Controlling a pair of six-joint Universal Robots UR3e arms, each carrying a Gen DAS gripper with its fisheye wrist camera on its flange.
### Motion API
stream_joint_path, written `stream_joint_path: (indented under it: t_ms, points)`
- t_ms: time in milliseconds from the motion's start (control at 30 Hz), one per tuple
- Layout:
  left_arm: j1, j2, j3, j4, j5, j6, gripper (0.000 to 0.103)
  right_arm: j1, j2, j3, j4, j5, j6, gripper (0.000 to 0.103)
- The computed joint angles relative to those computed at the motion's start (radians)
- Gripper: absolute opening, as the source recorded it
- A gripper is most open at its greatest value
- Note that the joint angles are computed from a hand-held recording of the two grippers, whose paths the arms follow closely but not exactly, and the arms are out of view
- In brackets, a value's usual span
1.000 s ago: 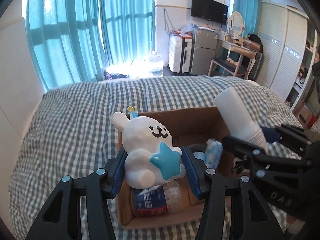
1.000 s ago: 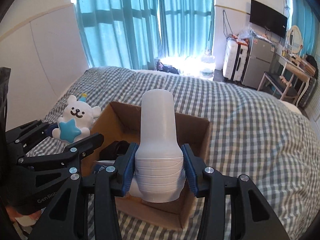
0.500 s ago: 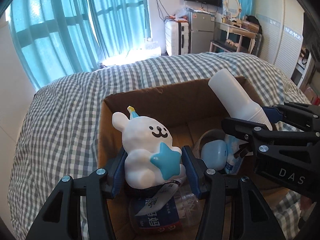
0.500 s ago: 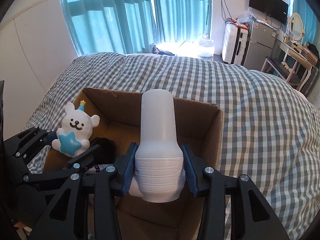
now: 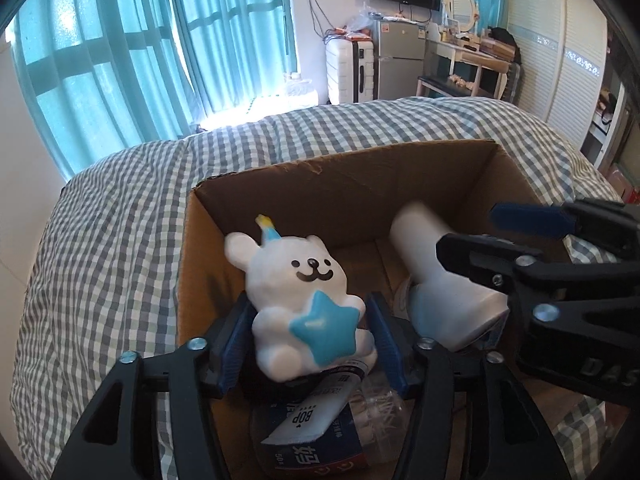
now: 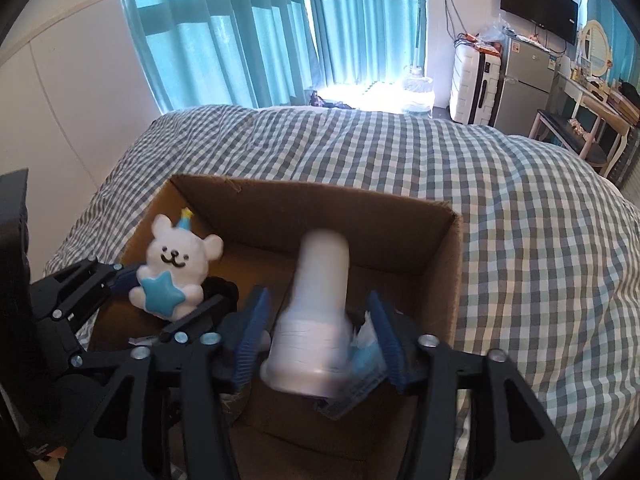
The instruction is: Organize objects
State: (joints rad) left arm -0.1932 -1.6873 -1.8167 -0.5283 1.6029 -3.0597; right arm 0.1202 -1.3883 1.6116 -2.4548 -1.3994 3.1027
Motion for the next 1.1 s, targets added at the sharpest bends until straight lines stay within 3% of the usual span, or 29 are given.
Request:
stream_joint_path:
  t_ms: [33, 300, 467, 567, 767, 1100]
  points:
    - [0.004, 0.003, 0.006, -0.019, -0.02, 0.006, 0.077, -0.003, -0.012, 0.007, -0.009, 0.002, 0.006, 0.06]
    - [0.029, 0.115, -0.006, -0.085, -0.075, 0.019, 0.088, -0.032, -0.113, 0.029, -0.002, 0.018, 0.048, 0.067]
    - [0.003, 0.214, 0.044, -0.167, -0.017, -0.001, 0.093, -0.05, -0.228, 0.012, 0.08, 0.008, 0.041, 0.068]
    - [-0.011, 0.293, 0.068, -0.207, 0.001, -0.015, 0.097, -0.045, -0.3, -0.024, 0.141, -0.017, 0.047, 0.074]
    - [-0.068, 0.389, 0.209, -0.311, 0.082, -0.042, 0.102, -0.063, -0.459, -0.112, 0.266, -0.062, 0.054, 0.086]
    - [-0.312, 0.458, 0.385, -0.395, 0.364, -0.093, 0.103, -0.098, -0.659, -0.274, 0.447, -0.069, 0.054, 0.097]
